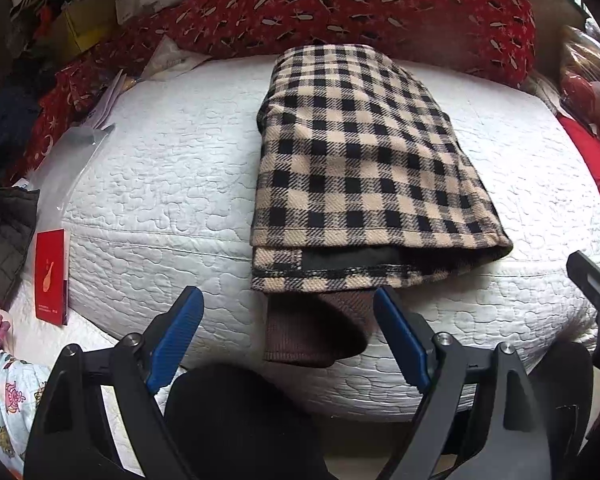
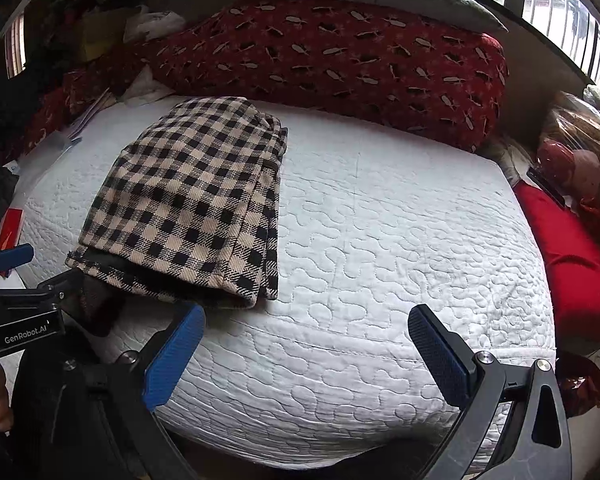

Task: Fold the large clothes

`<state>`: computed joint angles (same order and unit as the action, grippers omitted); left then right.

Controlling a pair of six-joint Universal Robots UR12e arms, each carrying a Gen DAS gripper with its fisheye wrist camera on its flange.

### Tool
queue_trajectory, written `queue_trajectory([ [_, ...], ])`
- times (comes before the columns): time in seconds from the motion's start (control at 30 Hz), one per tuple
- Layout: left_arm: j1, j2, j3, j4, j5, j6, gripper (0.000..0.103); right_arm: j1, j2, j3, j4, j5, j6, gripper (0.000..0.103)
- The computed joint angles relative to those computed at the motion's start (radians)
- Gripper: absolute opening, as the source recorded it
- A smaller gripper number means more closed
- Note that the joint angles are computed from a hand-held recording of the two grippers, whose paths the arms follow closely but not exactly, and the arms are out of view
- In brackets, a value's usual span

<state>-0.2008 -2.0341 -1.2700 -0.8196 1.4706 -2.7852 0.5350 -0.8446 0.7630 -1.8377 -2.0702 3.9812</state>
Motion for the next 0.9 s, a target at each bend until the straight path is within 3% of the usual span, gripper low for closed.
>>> queue_trajectory([
  [0.9, 0.004, 0.022, -0.022, -0.041, -0.029, 0.012, 0.088, 0.008, -0.008, 0.004, 0.016, -0.037, 0.018, 0.102],
])
